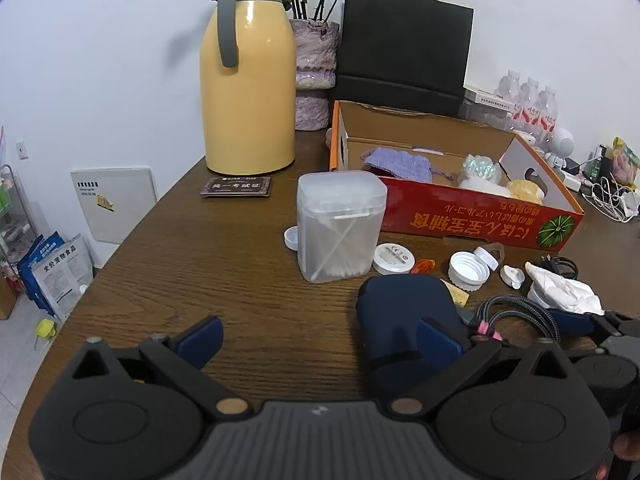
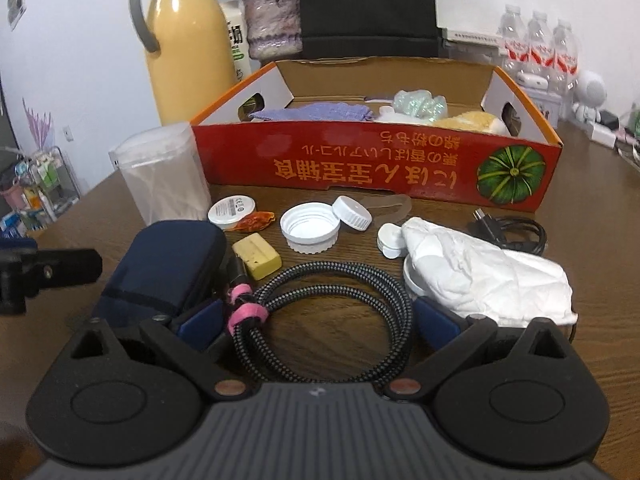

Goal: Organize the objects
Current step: 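Move the left tool to the navy case while the right tool grasps the black braided cable, then close the left tool on the navy case and lift it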

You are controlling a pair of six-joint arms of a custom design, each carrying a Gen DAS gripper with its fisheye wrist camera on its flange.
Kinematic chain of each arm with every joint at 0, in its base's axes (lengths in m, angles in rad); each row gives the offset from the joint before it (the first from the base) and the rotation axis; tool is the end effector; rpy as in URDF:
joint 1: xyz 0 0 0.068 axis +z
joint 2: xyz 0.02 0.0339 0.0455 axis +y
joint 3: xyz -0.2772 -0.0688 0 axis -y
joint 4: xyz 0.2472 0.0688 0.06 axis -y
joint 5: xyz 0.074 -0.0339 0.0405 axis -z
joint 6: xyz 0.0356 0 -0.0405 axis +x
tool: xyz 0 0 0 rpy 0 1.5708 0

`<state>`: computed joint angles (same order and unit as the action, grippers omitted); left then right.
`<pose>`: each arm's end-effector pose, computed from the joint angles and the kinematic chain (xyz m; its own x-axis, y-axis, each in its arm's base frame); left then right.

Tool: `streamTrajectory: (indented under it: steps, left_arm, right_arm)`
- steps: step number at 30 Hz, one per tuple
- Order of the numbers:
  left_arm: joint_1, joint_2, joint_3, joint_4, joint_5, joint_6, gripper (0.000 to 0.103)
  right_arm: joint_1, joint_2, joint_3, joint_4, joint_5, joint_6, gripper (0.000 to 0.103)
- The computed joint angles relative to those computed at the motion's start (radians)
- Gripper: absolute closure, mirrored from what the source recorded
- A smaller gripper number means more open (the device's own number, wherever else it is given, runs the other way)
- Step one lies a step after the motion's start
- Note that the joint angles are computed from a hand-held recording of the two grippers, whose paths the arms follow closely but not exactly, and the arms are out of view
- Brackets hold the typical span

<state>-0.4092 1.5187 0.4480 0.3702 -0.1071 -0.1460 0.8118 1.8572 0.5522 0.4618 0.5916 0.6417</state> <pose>0.2404 -0.1001 0.1317 -0.6317 0.1163 -0.7664 0.2312 0.9720 -0.0431 0.2140 0.1967 0.0793 -0.6194 0.0690 -0.7821 0.0297 0.9975 0.0645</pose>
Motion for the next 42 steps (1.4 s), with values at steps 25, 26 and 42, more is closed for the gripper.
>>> streamTrajectory:
  steps: [25,26,42]
  left_arm:
    - [-0.169,0.067,0.052,-0.076,-0.066,-0.131,0.000]
    - [-0.174,0.075,0.055,-0.077,-0.064,-0.136,0.000]
    - [-0.228,0.131,0.065,-0.045,-0.091,-0.187,0.038]
  right_arm:
    - [0.170,-0.275,-0.247,-0.047,0.251,0.091,0.011]
    - [0.174,-0.289,-0.255,-0.059,0.259,0.099,0.011]
    - [0.196,-0.347,-0.282,-0.106,0.300,0.142,0.011]
